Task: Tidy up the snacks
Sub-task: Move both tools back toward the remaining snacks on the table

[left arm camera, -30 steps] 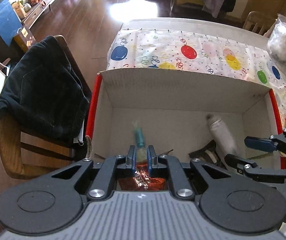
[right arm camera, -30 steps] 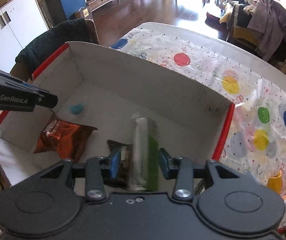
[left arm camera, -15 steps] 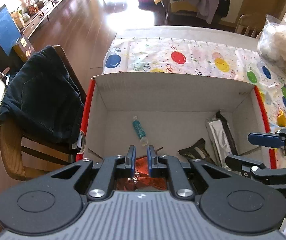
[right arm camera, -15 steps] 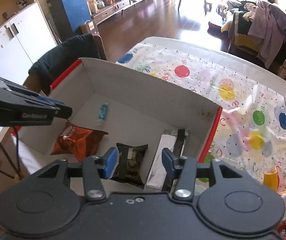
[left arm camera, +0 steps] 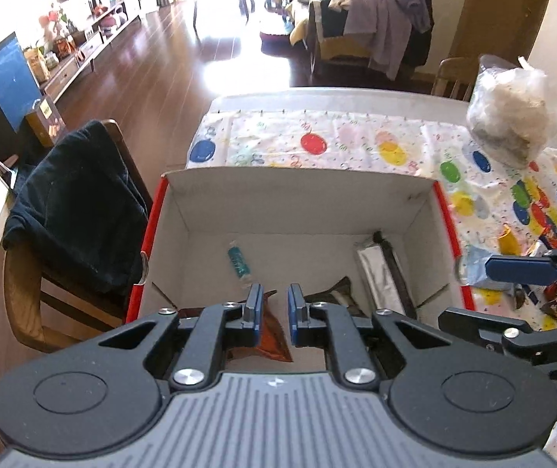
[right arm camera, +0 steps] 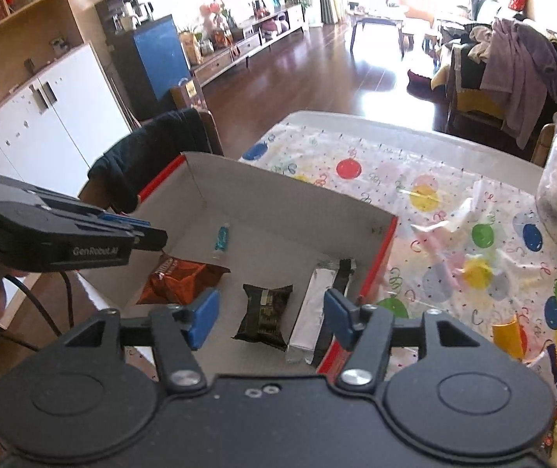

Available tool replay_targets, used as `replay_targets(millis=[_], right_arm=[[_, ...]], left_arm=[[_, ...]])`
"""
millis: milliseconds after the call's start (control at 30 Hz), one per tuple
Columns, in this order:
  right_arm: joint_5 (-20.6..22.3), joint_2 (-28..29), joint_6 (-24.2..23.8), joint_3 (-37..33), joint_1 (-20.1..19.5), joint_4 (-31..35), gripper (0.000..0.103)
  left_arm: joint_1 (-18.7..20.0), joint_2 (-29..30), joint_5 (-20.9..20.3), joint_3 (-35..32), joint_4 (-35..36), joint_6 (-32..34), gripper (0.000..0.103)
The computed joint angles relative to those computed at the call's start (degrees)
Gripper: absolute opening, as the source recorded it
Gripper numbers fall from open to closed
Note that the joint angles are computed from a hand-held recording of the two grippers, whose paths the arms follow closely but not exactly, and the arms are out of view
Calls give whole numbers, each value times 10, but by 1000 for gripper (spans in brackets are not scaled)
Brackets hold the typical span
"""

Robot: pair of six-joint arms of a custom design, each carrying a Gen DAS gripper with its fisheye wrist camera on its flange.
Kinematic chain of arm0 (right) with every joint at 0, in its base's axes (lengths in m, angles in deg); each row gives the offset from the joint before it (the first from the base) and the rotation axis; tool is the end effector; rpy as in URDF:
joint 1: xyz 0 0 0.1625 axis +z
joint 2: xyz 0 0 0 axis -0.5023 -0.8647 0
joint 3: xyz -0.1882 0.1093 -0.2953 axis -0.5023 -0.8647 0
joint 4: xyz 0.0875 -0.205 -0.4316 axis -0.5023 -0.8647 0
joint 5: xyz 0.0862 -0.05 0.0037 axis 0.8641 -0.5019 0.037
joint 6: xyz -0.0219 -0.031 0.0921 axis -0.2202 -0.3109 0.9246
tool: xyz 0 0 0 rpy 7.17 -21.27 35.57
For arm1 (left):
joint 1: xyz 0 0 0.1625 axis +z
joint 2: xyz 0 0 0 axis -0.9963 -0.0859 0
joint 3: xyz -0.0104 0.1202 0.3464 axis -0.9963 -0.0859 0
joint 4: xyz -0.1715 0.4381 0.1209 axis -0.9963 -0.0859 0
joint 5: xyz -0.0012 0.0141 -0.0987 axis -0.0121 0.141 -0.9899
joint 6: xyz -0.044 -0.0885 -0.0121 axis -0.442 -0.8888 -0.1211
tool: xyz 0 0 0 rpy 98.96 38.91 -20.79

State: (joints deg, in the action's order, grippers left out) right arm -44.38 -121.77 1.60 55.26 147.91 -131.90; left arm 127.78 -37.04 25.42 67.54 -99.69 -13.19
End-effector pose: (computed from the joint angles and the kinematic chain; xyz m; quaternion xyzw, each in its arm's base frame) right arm 0.3562 -0.4711 0.1065 0.3822 -0.8937 0.1488 0.1820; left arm -0.1642 -0.4459 0.3114 0.0452 0.8758 -0.2831 0.3884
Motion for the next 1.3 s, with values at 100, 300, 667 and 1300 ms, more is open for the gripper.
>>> replay_targets(millis=[100, 300, 667, 1300], right_arm=[[10, -25, -6, 16, -1, -9, 65], [24, -78, -17, 46, -4, -21, 77], [44, -196, -38, 110, -41, -27, 89], [58, -403, -148, 202, -177, 16, 103]], left_arm=[[-18, -4, 5, 6, 3, -16, 24], [-55, -7, 19, 22, -3, -38, 28], [-118, 18, 32, 61, -92, -27, 61], [-140, 186, -27, 66, -322, 44, 84]])
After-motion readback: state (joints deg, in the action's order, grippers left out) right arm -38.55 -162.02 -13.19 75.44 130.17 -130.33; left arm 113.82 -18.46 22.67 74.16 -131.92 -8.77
